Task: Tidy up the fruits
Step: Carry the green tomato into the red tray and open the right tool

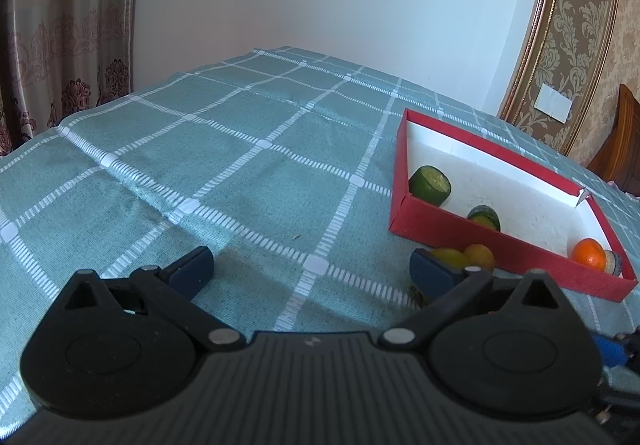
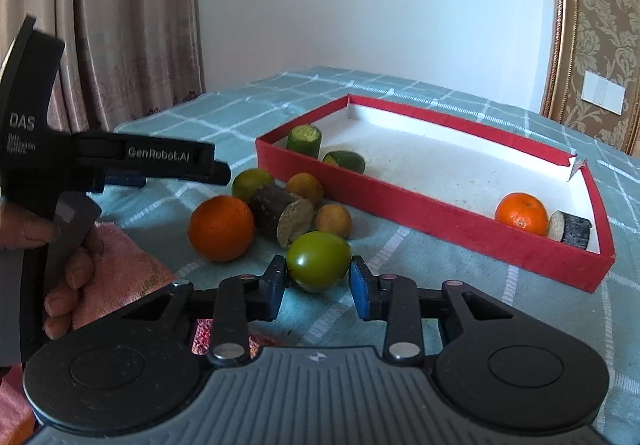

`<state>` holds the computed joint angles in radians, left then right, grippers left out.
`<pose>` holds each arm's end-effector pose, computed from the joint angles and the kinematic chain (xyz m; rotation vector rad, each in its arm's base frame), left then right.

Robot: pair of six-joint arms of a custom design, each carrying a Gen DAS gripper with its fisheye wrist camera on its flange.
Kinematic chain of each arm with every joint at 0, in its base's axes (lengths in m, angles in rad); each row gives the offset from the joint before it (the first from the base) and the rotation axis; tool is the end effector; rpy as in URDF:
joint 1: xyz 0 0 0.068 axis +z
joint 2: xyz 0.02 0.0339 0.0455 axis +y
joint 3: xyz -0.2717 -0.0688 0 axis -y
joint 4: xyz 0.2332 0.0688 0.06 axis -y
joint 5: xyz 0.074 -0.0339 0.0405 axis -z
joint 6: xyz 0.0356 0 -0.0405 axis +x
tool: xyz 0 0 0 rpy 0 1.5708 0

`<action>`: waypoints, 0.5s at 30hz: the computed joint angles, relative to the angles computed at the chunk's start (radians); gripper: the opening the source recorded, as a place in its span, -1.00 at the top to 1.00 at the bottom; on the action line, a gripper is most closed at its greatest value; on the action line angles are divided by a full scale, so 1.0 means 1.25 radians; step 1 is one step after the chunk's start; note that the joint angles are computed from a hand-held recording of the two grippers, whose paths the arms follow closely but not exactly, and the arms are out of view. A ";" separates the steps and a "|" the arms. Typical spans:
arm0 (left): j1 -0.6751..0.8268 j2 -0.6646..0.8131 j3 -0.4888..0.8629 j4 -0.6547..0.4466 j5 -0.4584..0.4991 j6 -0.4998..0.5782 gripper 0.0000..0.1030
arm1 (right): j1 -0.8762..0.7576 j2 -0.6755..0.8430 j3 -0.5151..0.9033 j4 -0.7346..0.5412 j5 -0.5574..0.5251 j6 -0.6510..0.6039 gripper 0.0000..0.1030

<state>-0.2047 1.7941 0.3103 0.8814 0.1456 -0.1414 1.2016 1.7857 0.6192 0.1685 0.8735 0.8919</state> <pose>0.2439 -0.0559 0.0895 0.1530 2.1825 -0.3551 0.1255 0.2488 0.1068 -0.0390 2.1408 0.0454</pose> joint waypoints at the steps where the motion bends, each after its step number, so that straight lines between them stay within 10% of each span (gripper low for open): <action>1: -0.001 0.000 0.001 -0.001 -0.001 0.000 -1.00 | 0.002 -0.008 -0.004 -0.004 0.011 0.007 0.35; 15: -0.001 0.001 0.002 -0.001 -0.002 0.001 -1.00 | -0.152 -0.251 -0.131 -0.144 0.142 0.082 0.35</action>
